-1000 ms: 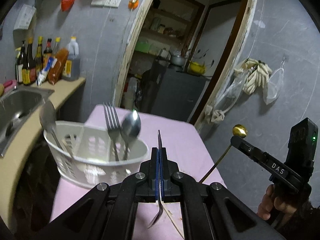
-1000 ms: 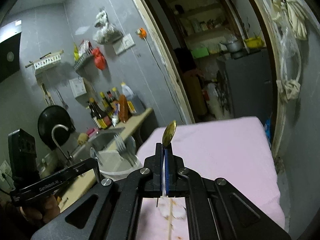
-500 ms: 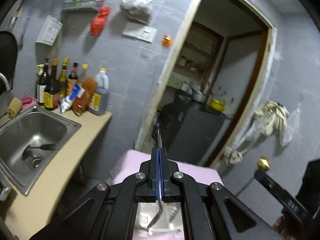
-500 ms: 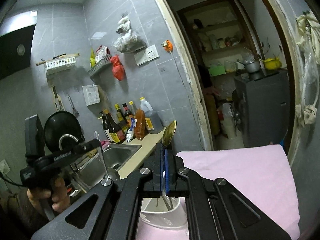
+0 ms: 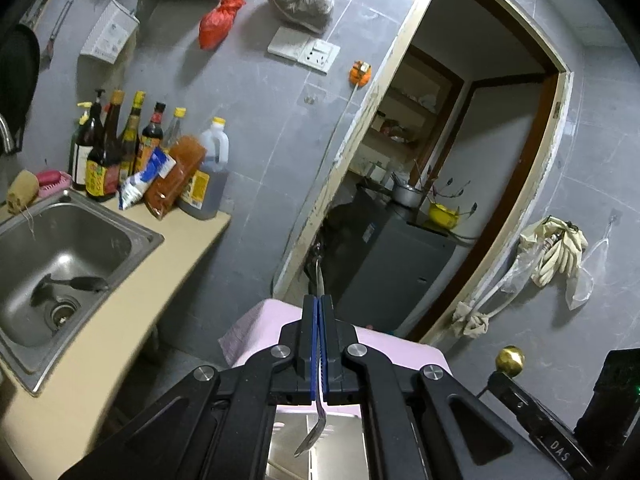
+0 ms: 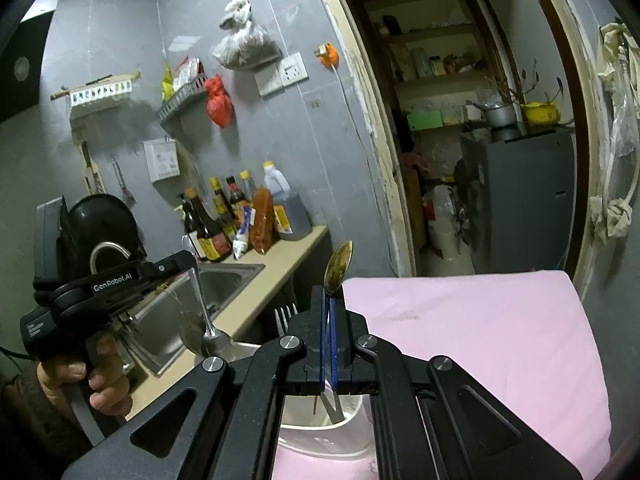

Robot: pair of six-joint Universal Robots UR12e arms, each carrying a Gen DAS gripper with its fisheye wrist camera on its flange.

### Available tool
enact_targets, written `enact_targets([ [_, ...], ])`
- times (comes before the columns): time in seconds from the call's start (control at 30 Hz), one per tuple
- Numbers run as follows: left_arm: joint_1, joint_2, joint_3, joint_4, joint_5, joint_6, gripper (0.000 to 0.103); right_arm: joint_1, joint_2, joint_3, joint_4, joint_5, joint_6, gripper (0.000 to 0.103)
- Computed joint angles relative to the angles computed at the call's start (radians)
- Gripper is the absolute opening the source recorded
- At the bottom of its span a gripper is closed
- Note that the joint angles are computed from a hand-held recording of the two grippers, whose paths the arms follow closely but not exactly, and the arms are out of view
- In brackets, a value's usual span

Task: Organize utensils
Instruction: 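Open the right tool dropping the gold spoon while the left tool releases the silver spoon into the holder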

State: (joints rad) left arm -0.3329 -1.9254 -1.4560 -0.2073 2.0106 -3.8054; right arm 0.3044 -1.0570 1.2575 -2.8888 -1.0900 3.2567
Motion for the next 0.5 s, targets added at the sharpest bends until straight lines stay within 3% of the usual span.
enact_targets([
  [0.5,-0.017,-0.004,-0.005,-0.084,0.001,0.078,0.002,0.013,-0.003,-0.001,0.121,-0.036,-0.062,0.003],
])
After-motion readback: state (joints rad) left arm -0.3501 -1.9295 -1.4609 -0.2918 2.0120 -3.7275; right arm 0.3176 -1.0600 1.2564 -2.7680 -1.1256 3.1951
